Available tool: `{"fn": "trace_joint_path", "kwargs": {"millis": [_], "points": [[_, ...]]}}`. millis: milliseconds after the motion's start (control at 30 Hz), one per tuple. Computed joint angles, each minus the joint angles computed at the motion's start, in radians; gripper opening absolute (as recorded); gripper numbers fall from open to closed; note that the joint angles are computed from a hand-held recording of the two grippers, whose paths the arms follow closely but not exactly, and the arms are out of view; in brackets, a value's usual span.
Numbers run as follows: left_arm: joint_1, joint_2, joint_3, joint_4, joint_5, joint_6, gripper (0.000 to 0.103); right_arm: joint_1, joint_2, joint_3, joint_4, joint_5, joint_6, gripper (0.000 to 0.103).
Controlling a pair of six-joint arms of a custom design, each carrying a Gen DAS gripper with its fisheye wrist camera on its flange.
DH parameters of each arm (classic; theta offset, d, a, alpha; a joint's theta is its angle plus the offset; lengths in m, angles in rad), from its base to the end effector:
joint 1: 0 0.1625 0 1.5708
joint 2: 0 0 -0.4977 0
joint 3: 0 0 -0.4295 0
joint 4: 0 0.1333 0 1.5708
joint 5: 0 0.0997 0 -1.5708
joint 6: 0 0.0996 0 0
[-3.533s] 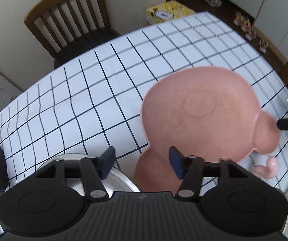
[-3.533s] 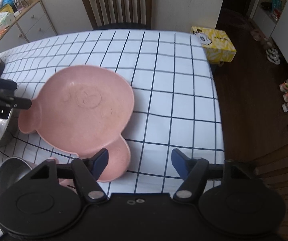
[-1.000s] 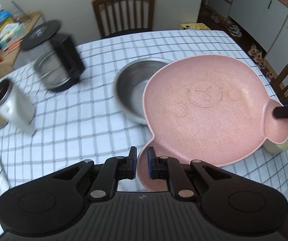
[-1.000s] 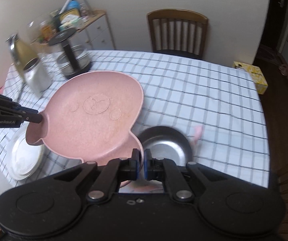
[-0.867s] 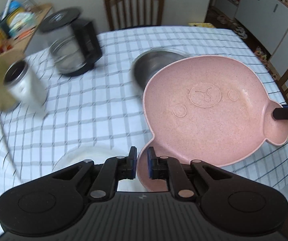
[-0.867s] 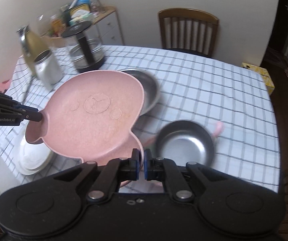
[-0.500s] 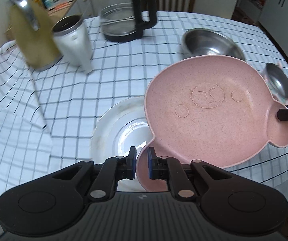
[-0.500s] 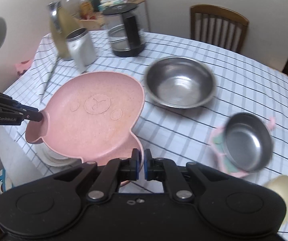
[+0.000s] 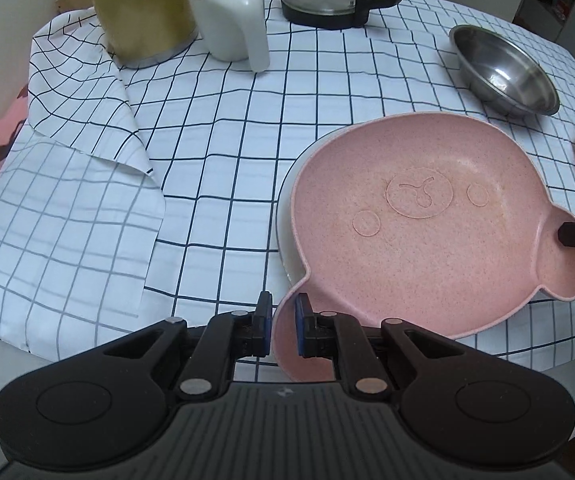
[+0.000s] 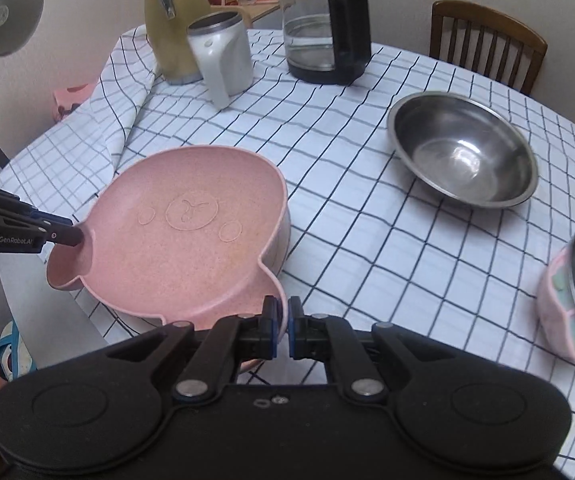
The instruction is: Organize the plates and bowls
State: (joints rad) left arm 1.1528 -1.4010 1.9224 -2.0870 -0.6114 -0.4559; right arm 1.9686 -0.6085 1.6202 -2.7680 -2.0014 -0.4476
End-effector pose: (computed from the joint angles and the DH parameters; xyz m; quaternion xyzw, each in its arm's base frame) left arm -0.0293 -0.5953 0.3814 -0.0156 0.8870 -0.1932 0.4191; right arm 0.3754 -0.6567 0.0123 0.3810 -0.8952 0.0852 0.2149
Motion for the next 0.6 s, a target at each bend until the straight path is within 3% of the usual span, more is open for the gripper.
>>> {"fn": "trace_joint_path", "kwargs": {"millis": [600], "points": [[0.022, 0.018, 0.035, -0.091, 0.052, 0.104, 0.012, -0.001, 0.057, -0.008, -0.013, -0.049, 0.011, 0.008]]}}
